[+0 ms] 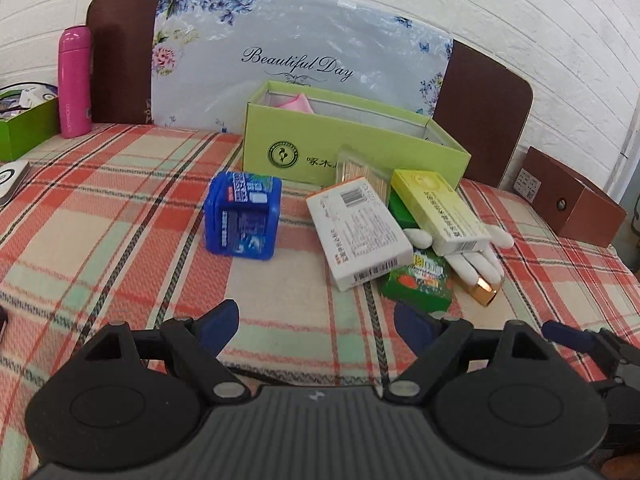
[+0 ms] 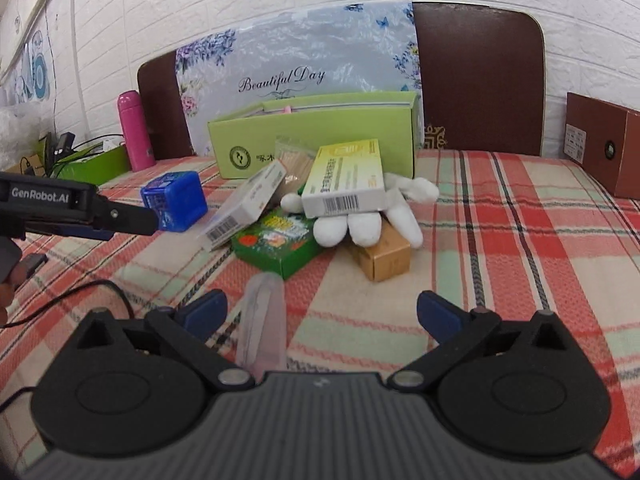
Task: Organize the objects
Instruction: 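Grasp the clear cup with the right tool while the left tool grasps the white medicine box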
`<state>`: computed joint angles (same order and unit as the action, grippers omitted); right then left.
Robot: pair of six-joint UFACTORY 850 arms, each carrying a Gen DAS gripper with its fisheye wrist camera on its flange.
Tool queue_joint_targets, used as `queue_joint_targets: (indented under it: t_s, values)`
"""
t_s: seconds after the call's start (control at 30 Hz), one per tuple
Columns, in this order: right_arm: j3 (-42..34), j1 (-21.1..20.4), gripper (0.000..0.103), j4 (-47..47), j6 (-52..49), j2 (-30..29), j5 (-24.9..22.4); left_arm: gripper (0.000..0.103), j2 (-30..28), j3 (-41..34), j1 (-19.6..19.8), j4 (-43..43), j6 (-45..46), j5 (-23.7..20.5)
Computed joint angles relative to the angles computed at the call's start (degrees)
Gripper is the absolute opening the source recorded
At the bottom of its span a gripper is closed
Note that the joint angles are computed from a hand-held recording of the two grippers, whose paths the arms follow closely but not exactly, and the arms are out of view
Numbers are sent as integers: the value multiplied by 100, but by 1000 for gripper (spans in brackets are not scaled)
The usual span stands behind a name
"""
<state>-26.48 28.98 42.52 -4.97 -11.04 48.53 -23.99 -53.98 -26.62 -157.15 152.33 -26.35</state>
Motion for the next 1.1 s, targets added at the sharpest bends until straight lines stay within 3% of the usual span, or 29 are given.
queue_joint_targets:
  t_s: [0.07,0.17,0.23,0.37,0.43,0.53,0.73,0.87,1.0,1.07,1.1]
  values:
    - [22,134,103,187,-251,65,51,88,67,139,4,-10,49,-46]
    - [-113,217,98,501,-831,69,-308,88,142,258,33,174,-112,-176]
    - [-176,213,84,435,-870,14,-556,88,145,253,22,231,-152,-207]
    - [-261,232,68,429,-974,-76,-806,88,54,80,-13,558,-543,-121]
    - [-242,222,47,356,-911,-61,-786,88,-25,-31,-38,675,-754,-135]
    - [-184,196,27,186,-722,-38,-717,88,-186,-283,-109,651,-967,-32]
    - [-227,277,27,369,-952,-115,-619,88,-685,-1067,-219,648,-1903,171]
    - [-191,249,27,239,-819,-105,-596,88,-1103,-1685,-348,-19,-1610,664]
    - [-162,201,27,77,-651,-97,-604,87,-1368,-2005,-294,769,-2378,829]
    - [-157,196,27,56,-628,-92,-605,69,-1351,-1893,-248,802,-2242,614]
    - [-153,200,27,53,-620,-90,-600,69,-1316,-1832,-243,750,-2085,616]
